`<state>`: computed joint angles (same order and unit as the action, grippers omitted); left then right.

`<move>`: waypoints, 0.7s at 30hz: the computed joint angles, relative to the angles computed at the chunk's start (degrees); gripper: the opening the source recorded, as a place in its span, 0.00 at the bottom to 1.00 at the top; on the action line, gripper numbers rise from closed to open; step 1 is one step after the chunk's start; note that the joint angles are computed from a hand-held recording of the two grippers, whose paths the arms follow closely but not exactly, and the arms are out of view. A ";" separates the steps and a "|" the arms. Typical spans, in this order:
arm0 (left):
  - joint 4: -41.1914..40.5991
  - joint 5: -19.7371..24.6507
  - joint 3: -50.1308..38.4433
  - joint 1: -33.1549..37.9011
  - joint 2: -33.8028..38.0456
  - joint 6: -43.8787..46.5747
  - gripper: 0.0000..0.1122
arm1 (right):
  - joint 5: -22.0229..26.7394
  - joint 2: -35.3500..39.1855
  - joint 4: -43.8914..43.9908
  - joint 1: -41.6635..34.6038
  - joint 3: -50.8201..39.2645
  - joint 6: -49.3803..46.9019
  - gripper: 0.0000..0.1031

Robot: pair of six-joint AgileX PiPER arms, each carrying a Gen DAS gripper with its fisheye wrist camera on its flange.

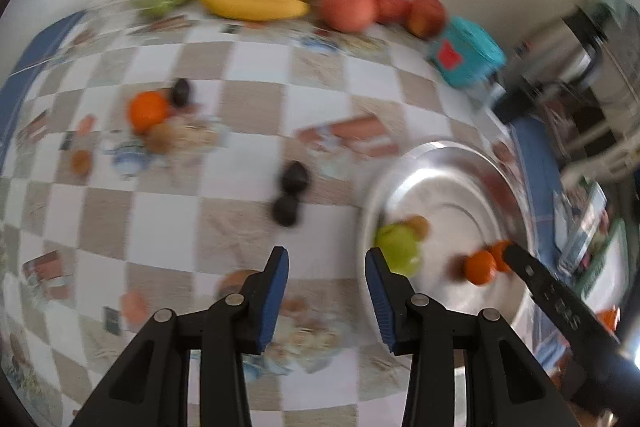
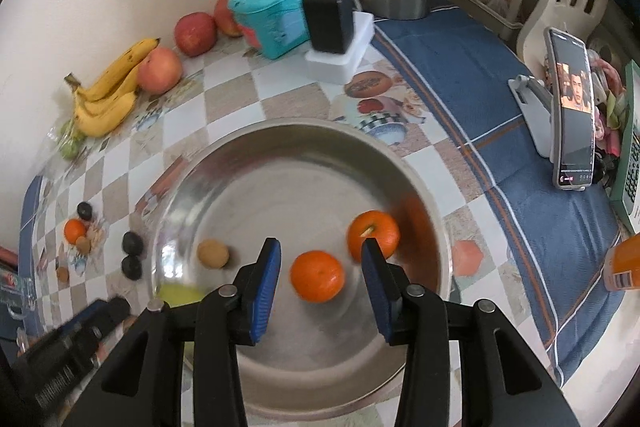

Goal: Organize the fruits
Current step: 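Carry the pear and orange into the steel bowl and open both grippers, then withdraw both grippers and move the right gripper toward the black plums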

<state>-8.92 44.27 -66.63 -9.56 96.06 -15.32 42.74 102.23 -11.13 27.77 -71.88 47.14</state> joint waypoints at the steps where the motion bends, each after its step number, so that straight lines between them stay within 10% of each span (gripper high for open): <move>1: 0.55 0.11 0.20 0.67 -0.38 -0.53 0.39 | 0.13 0.03 0.36 0.34 -0.28 -0.33 0.42; 15: 2.72 1.39 1.17 11.79 -3.62 -1.06 0.43 | 2.20 -0.27 0.13 7.12 -4.54 -0.95 0.41; 21: 3.97 1.91 1.26 13.77 -4.76 -1.42 0.59 | 2.89 0.12 -1.17 9.08 -6.20 -0.41 0.42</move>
<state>-4.95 46.18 -65.37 4.21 91.30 -16.74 45.63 102.34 -12.30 36.85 -78.08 46.73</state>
